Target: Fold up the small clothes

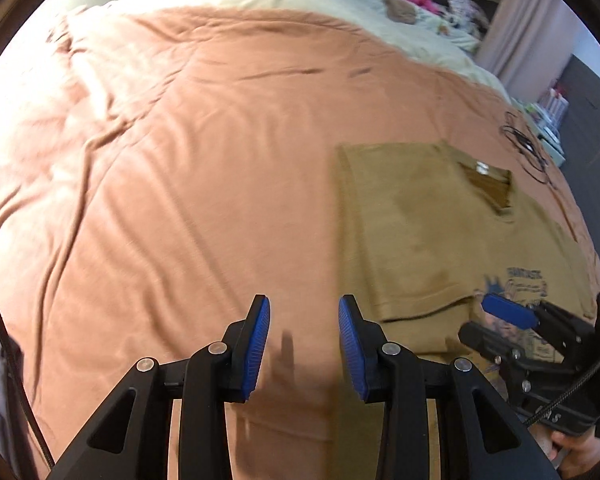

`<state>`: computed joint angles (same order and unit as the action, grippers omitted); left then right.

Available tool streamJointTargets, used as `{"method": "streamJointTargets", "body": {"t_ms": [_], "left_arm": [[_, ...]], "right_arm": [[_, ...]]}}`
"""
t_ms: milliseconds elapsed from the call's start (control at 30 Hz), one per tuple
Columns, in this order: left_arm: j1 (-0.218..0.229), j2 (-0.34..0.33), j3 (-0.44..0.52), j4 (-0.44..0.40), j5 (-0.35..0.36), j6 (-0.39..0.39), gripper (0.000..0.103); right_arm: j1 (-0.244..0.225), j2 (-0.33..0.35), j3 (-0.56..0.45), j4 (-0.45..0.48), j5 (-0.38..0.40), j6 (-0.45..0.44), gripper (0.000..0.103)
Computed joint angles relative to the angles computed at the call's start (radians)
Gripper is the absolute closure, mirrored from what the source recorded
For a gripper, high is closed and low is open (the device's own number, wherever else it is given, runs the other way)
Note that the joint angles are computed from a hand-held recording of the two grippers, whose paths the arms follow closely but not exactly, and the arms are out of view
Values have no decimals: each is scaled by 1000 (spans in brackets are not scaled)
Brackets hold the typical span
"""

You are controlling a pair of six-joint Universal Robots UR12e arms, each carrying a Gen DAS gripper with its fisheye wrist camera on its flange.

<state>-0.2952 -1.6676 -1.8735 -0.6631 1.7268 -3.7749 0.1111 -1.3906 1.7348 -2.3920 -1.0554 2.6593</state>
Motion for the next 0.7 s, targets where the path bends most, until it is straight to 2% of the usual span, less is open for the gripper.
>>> {"method": "streamJointTargets", "body": {"t_ms": [67, 233, 367, 400, 467, 533, 700], "left_arm": [[11, 14, -21, 1, -5, -13, 65], [27, 40, -57, -3, 0, -33, 65], [36, 53, -78, 5, -7, -41, 65], [36, 54, -80, 6, -8, -40, 65], [36, 54, -82, 9, -14, -37, 65], [36, 52, -81, 17, -25, -29, 65], [29, 34, -72, 39, -64, -6, 65]], "right_arm": [[34, 29, -33, 19, -20, -10, 55], [79, 91, -102, 95, -63, -29, 55], [100, 116, -113, 65, -103, -23, 55], [96, 110, -110, 65, -100, -19, 59], [95, 123, -133, 87, -93, 22, 93], [80, 112, -123, 86, -63, 39, 102], [52, 101, -120, 35, -39, 96, 103]]}}
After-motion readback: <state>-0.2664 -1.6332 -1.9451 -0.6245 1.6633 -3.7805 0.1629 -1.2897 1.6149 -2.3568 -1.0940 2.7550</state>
